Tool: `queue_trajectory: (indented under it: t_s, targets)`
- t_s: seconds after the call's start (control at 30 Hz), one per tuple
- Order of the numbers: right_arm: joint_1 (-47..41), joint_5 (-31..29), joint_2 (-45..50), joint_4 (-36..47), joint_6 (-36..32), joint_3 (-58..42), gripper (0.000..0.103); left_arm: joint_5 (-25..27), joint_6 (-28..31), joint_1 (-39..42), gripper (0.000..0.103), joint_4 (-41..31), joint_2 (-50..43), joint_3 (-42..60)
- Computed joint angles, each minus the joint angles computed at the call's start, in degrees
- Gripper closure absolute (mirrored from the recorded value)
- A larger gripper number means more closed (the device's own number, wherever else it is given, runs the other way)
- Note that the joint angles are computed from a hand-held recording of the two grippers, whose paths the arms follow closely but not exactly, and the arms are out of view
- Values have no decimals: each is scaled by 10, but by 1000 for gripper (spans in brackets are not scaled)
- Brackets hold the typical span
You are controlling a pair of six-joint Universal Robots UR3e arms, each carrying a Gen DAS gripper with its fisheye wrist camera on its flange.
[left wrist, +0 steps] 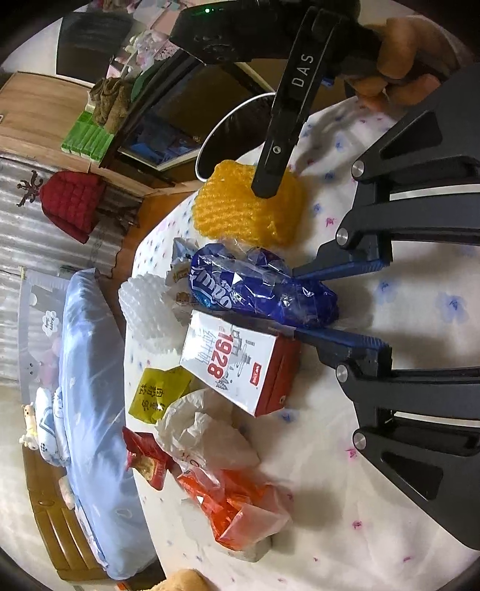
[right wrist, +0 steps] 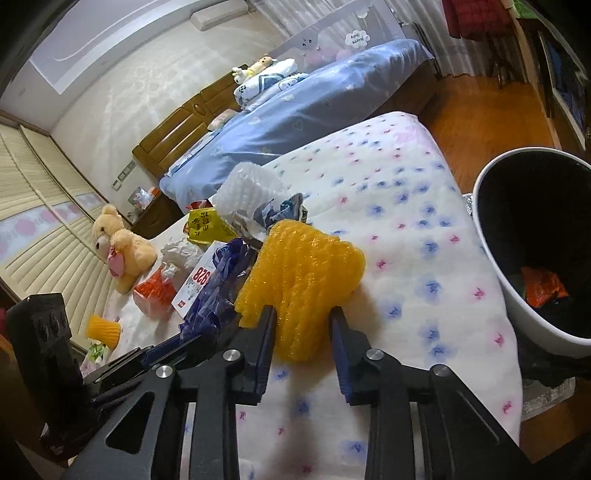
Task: Collect trash
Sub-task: 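Grasp the blue plastic bag with the left tool while the right tool grasps the yellow foam net, then carry the bag and foam net over the bin and open both tools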
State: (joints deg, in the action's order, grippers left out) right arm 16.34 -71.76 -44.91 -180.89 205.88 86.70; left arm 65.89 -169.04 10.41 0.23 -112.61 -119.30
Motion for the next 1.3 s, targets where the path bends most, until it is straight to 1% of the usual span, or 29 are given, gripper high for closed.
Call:
queue_trajectory:
  t_s: [0.1, 0.23, 0.47, 0.67, 0.9, 1.3]
  targets:
    - [-7, 0, -22, -20, 0, 39, 77, -14, 2, 3, 81, -2, 11, -14]
    - [-18, -1, -55, -48, -4, 98, 77, -19, 4, -6, 81, 8, 24, -29]
    - [-31, -24, -115, -88, -15, 191, 77, -24, 9, -30, 82, 14, 40, -36]
    - [-49, -46, -155, -112, -27, 252, 77, -10, 3, -62, 82, 4, 25, -5]
    - [-79, -48, -189, -143, -32, 311, 77, 6, -3, -98, 82, -12, 7, 35]
    - [-120, -51, -216, -169, -37, 360, 77, 27, -17, -146, 82, -42, -29, 108]
